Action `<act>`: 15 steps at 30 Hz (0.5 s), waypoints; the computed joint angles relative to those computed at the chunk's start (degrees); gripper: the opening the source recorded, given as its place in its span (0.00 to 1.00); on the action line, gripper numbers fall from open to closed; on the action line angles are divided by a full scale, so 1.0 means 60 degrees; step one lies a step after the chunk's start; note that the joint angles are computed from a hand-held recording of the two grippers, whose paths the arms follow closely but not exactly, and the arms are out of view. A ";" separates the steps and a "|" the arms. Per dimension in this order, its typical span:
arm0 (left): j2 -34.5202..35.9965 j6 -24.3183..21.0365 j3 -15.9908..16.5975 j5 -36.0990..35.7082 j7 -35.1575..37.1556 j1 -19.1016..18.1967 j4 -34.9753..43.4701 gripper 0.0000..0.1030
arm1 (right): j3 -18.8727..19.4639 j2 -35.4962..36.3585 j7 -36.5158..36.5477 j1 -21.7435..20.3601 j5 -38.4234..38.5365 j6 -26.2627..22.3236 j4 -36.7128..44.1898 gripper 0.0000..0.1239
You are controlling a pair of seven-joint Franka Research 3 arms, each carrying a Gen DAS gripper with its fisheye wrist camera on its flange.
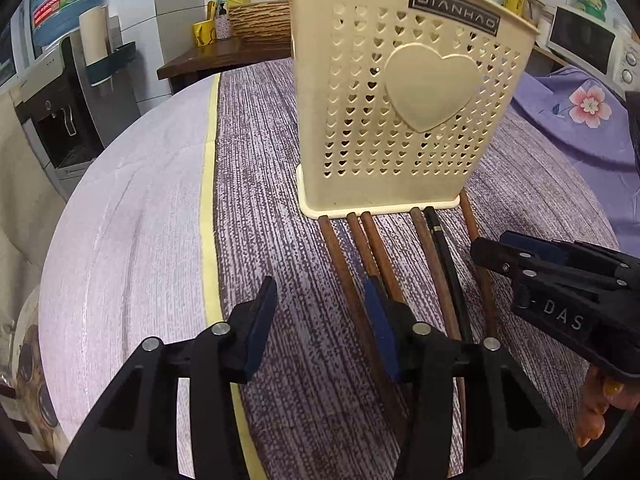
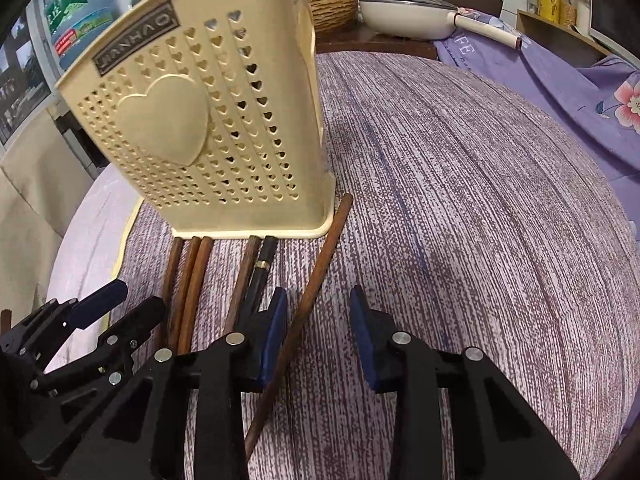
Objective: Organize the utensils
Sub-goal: 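Lower both grippers to the chopsticks lying in front of the holder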
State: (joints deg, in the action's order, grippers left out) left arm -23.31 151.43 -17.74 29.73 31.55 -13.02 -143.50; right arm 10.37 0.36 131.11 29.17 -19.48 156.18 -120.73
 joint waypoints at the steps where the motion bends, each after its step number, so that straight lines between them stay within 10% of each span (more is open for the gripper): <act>1: 0.0092 -0.0021 0.0005 -0.0009 0.0003 0.0015 0.0054 0.42 | -0.0009 0.0101 0.0191 -0.0004 -0.0152 -0.0073 0.0117 0.23; 15: 0.0978 -0.0538 0.0079 0.0233 0.0027 0.0067 0.0889 0.36 | -0.0326 0.0652 0.1986 0.0418 -0.2138 -0.0847 0.0937 0.15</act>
State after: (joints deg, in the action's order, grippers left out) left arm -17.44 148.20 -17.27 31.12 31.71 -12.62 -138.17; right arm 8.41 4.28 143.03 31.68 -32.31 151.10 -115.11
